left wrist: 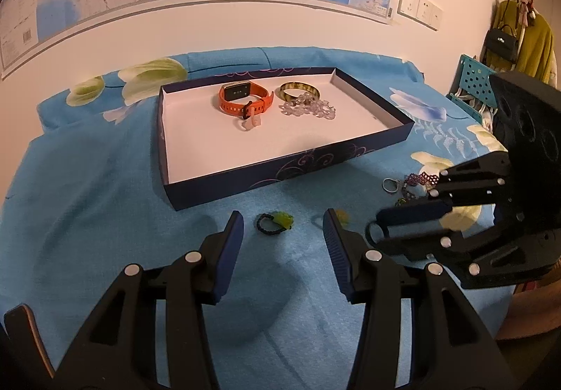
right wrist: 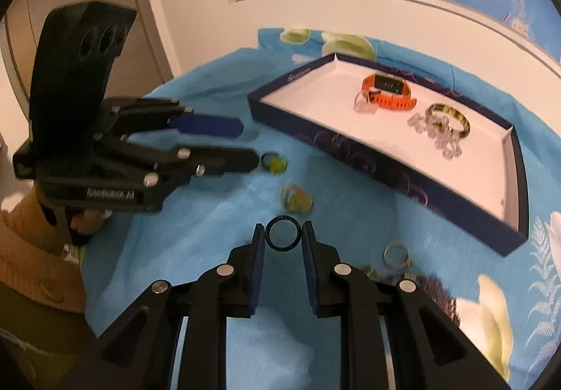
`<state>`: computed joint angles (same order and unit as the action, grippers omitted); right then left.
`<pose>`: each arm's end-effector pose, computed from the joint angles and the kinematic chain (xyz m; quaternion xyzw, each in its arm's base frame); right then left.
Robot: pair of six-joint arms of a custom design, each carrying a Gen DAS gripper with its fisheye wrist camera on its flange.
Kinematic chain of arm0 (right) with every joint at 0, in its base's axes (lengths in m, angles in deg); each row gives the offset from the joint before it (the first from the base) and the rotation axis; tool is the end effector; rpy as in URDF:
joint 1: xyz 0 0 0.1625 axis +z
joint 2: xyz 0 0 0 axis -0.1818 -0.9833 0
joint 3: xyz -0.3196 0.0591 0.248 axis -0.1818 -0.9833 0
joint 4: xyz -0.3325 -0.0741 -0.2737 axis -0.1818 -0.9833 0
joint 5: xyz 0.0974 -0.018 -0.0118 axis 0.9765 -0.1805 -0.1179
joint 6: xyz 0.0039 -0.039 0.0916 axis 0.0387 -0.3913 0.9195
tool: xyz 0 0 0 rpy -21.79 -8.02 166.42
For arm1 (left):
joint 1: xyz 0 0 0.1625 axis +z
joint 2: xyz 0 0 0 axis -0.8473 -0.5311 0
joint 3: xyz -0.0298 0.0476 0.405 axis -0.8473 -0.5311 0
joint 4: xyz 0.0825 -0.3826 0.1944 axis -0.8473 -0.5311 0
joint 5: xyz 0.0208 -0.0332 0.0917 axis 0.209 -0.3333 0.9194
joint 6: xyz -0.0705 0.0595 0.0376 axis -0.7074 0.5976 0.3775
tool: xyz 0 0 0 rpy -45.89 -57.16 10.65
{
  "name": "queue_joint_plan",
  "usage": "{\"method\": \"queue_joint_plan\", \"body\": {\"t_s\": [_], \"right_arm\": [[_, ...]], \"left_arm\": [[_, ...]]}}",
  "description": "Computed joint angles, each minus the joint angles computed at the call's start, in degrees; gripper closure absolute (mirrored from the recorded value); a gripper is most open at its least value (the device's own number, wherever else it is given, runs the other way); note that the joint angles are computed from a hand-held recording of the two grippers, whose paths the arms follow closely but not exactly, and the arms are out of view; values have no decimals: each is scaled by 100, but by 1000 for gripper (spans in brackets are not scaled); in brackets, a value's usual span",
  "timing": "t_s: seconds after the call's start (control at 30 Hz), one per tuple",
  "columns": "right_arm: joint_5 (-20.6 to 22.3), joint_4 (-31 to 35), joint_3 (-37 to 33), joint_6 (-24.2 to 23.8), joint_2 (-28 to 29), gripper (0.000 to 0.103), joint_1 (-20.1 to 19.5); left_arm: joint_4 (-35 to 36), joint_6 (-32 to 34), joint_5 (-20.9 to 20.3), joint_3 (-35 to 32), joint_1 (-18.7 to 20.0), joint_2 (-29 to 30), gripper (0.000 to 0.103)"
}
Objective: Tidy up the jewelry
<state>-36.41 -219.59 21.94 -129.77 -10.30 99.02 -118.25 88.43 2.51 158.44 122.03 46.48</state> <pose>0.0919 -0.6668 0.1108 0.3021 -0.8984 0.2292 0.2215 -0.1635 -0.7160 0.0294 0.4181 0.8652 -0.2200 0.1681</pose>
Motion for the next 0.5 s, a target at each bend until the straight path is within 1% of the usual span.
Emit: {"method": "queue_joint_plan", "body": {"t_s": [0.23,0.33,0.37,0.5], "right_arm": [[-16,-163,310,210,-173,81,-111],[89,-244,406,290,-248,77,-157],[198,-257,464,300,-306,77,-185],[326,-544,653,281,-437,76,-218]], "left_arm": [[126,130,-106,90,-39,-15,58],[184,199,-121,125,-69,-5,59],[205,207,-128,123,-77,3,59],[307,221,-161,101,-97,31,61]]}}
